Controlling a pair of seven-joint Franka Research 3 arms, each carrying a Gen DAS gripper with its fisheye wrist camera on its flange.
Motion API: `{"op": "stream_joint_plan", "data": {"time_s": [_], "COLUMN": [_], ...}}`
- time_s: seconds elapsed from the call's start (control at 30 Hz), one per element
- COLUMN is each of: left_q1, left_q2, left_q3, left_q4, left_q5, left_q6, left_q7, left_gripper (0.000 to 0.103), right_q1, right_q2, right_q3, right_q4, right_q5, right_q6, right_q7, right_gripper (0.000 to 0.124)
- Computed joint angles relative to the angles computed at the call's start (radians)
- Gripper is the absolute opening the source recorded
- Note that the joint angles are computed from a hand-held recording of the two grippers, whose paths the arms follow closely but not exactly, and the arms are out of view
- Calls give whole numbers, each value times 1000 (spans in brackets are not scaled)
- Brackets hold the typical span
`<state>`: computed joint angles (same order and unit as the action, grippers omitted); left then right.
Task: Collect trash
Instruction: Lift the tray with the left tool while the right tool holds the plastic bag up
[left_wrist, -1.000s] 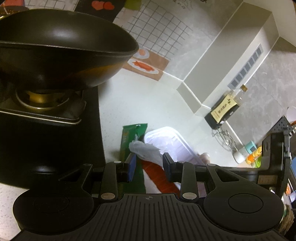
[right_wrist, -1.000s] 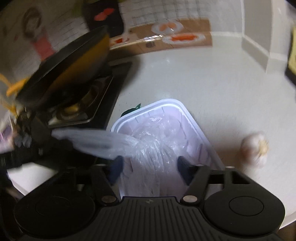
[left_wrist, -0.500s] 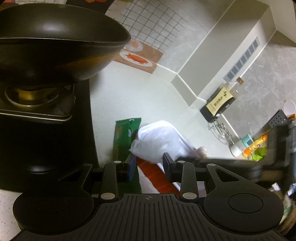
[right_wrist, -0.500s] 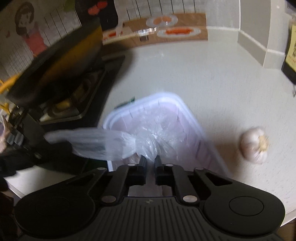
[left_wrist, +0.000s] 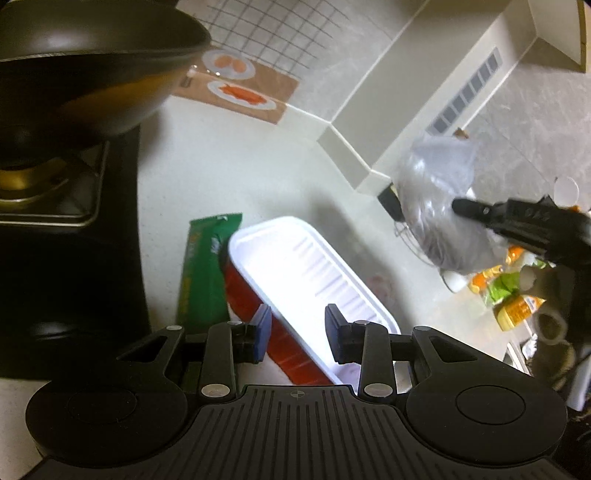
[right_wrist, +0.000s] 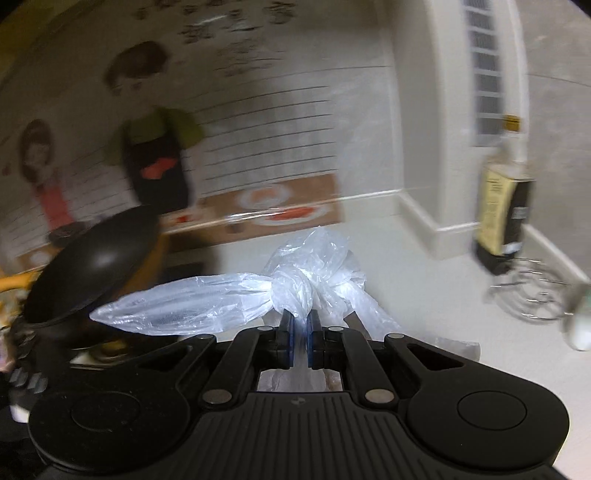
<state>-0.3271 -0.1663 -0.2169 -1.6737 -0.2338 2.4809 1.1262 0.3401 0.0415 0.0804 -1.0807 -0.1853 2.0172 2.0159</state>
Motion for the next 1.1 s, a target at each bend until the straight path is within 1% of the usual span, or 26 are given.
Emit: {"op": "stream_joint_plan", "data": {"time_s": [0.1, 0.2, 0.3, 0.43, 0.5, 0.57, 0.67, 0.77, 0.87, 0.93, 1.0, 1.1], "left_q1": [-4, -4, -1, 0, 1, 4, 7, 9, 11, 12, 12, 13], "left_q2": [8, 14, 17, 42, 57, 72, 93, 104, 112, 119, 124, 137], "left_q3": [0, 0, -1, -5, -13, -22, -32, -35, -37, -38, -38, -40], "left_q4": [8, 16, 22, 57, 79, 102, 133, 146, 154, 158, 157, 162], "left_q5": [-16, -29, -30, -35, -19, 15, 65, 79, 93, 107, 106, 114], "left_q6": [-14, -23, -24, -49, -65, -90, -129, -149, -165, -176, -173, -168], "left_q7": [3, 4, -1, -9, -13, -28, -53, -65, -69, -73, -69, -62], "left_gripper": [36, 36, 36, 36, 36, 36, 36, 36, 36, 36, 37, 38], "right_q1": [-17, -33, -47, -57, -59, -57, -54, -53, -55, -58, -63, -68], "right_q2": [-47, -83, -113, -175, -203, -218, -225, -224, -224, -227, -235, -244], "right_q3": [-9, -3, 8, 26, 35, 49, 74, 88, 87, 88, 93, 97], "right_q4": [-98, -180, -248, -346, -385, -408, -422, -429, -433, -439, -451, -460], "right_q5": [-7, -7, -2, 6, 28, 40, 15, -17, -21, -39, -68, -95], "right_q6": [-12, -31, -40, -4, 10, 14, 6, -10, -19, -18, -11, -5], "right_q7": [21, 36, 68, 75, 56, 37, 19, 26, 38, 48, 64, 85], "right_gripper": [7, 8, 13, 23, 24, 25, 26, 30, 41, 52, 58, 62]}}
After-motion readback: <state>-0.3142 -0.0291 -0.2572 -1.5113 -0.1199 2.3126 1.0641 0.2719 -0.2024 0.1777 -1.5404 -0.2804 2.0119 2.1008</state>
